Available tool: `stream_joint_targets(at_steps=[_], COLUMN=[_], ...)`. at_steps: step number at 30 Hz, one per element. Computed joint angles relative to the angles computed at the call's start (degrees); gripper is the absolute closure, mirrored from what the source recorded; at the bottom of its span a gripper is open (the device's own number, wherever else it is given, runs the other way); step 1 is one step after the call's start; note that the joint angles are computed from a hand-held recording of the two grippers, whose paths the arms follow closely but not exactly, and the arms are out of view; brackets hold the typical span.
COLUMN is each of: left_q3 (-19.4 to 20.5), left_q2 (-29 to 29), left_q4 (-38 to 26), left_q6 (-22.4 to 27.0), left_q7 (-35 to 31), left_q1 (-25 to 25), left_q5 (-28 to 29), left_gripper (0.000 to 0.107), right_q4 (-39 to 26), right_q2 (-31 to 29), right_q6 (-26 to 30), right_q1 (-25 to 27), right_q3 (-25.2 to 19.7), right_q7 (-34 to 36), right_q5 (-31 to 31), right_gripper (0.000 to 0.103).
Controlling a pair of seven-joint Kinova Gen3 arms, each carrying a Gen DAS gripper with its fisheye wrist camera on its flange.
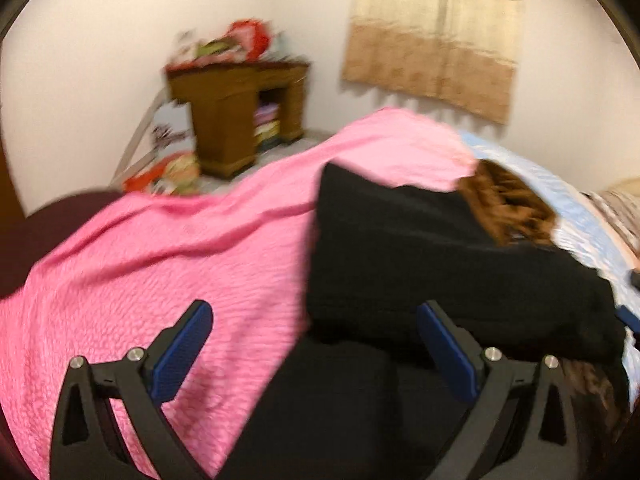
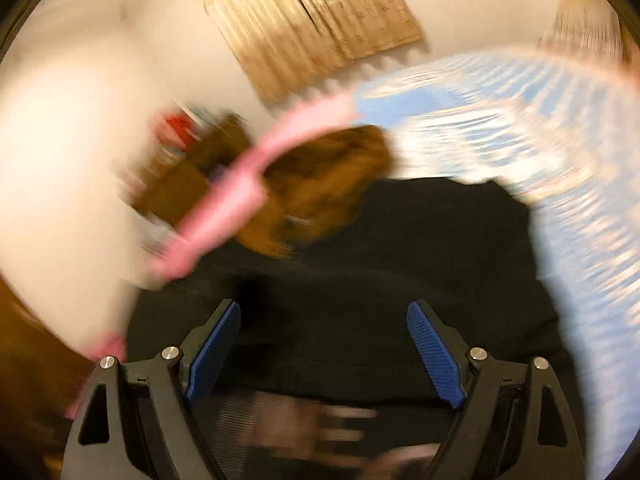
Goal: Fold large clothes
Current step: 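Fold the held sleeve across the hoodie body with the left gripper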
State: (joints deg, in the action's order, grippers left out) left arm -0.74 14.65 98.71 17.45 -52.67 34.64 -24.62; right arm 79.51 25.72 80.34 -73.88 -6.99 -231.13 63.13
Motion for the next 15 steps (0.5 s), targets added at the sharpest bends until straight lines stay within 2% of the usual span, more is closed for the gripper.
stream_joint_targets(at_steps=[2, 4, 6, 8, 9, 10, 11, 12, 15], left_q3=[1.36, 1.69, 5.57, 10.26, 11.53, 11.99, 11.56, 10.06, 8.86], left_q2=[1.64, 2.46, 2.94, 3.56, 3.28, 3.08, 2.86, 2.53, 2.30], left_q4=[-0.72, -0.22, 0.25, 0.12, 0.85, 1.30, 1.73, 2.29, 2.74], left_q6=[0.45, -0.79, -1.40, -1.69, -2.98, -3.51, -3.91, -4.37, -5.00], left_q7=[-0.62, -2.23, -5.48, -7.69, -9.93, -11.75, -12.66, -13.42, -15.05], left_q1=[-1.43, -2.14, -6.39, -11.70, -13.36, -13.96, -13.49, -12.21, -11.29], left_q5=[1.43, 3.33, 7.72, 12.38, 14.71, 16.32, 17.01, 17.85, 19.88], left_gripper=[0.005, 0.004, 0.004, 0.004, 0.004, 0.004, 0.004, 0.004, 0.004], right_q4=[-2.27, -5.27, -7.88, -10.91, -12.16, -13.47, -14.50, -16.59, -24.06], right_q2=[0.66, 2.16, 4.00, 5.87, 6.75, 7.53, 8.21, 9.17, 11.40], right_q6=[-4.66, -9.32, -12.19, -14.05, -14.86, -14.99, -15.18, -14.45, -8.34], right_q1=[4.66, 9.97, 13.93, 14.14, 13.73, 13.82, 14.41, 15.07, 12.66], right_q3=[-2.23, -4.35, -5.59, -2.58, -0.66, 0.20, 0.00, -0.96, 0.75], right_q7=[2.55, 7.21, 11.87, 16.24, 17.83, 20.16, 22.49, 24.82, 31.75], right_q5=[-0.68, -4.05, -8.04, -12.51, -14.66, -16.28, -16.97, -17.67, -16.62], right_gripper=[0.017, 0.017, 0.017, 0.017, 0.020, 0.029, 0.059, 0.071, 0.077])
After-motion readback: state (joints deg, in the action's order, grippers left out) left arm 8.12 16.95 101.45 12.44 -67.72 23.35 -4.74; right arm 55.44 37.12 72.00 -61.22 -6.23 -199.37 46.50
